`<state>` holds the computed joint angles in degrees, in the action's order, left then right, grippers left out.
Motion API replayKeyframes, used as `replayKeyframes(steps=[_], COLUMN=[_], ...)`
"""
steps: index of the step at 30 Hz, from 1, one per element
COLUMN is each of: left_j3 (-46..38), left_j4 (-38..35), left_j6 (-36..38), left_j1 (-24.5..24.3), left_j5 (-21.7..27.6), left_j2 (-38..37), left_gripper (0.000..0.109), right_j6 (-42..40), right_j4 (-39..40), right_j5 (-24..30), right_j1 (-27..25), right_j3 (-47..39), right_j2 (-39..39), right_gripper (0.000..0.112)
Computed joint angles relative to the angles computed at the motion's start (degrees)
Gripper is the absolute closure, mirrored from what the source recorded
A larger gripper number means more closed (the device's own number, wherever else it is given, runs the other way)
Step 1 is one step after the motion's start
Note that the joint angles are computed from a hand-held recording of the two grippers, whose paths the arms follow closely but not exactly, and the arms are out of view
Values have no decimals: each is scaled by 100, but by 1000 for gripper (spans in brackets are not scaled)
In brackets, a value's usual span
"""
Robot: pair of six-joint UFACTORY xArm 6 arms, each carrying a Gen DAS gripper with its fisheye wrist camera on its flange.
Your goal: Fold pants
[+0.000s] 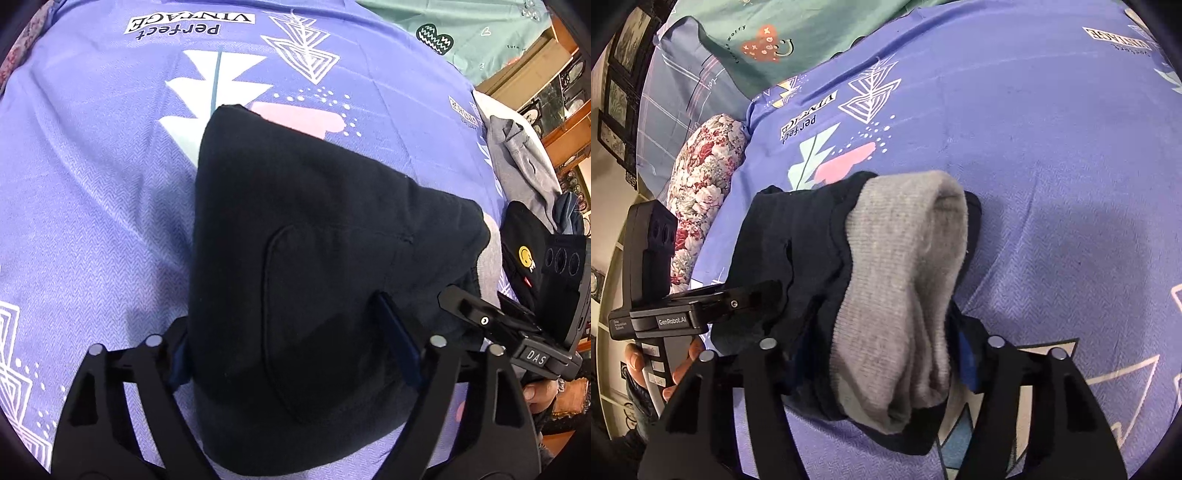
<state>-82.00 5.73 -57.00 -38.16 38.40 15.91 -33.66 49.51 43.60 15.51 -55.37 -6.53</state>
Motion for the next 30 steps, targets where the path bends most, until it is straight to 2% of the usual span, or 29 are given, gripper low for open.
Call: replayKeyframes(steps=[5,8,10,15,16,18,20,23,30], left_j3=[-6,107,125,58,40,-19,99,158,164], left_j4=[76,-153,-230,-365,-351,-88,-46,181,670], left_j6=[140,238,343,785,776,543,350,130,-234], left_j1=[-23,21,25,55,58,27,25,-4,-97], left_j5=[54,-146,-216,-286,-271,-73,-109,-65,123], left_j2=[0,-46,-40,45,54,39,-83,-182,-451], left_gripper=[24,21,18,15,18,30,43,49,58], right_j6=[10,-60,-82,64,80,169,111,38,79], right_j4=[12,295,370,103,94,10,39,61,-85], right_j5=[-2,303,434,91,31,-101,-18,26,-88], right_j1=[23,-118,-167,50,74,123,95,96,205], right_j3=[12,-114,-176,-181,-176,-149,-146,-100,-91], right_j2=[-14,100,142,151,152,143,132,18,-200], right_gripper=[54,43,43,42,43,53,59,64,66])
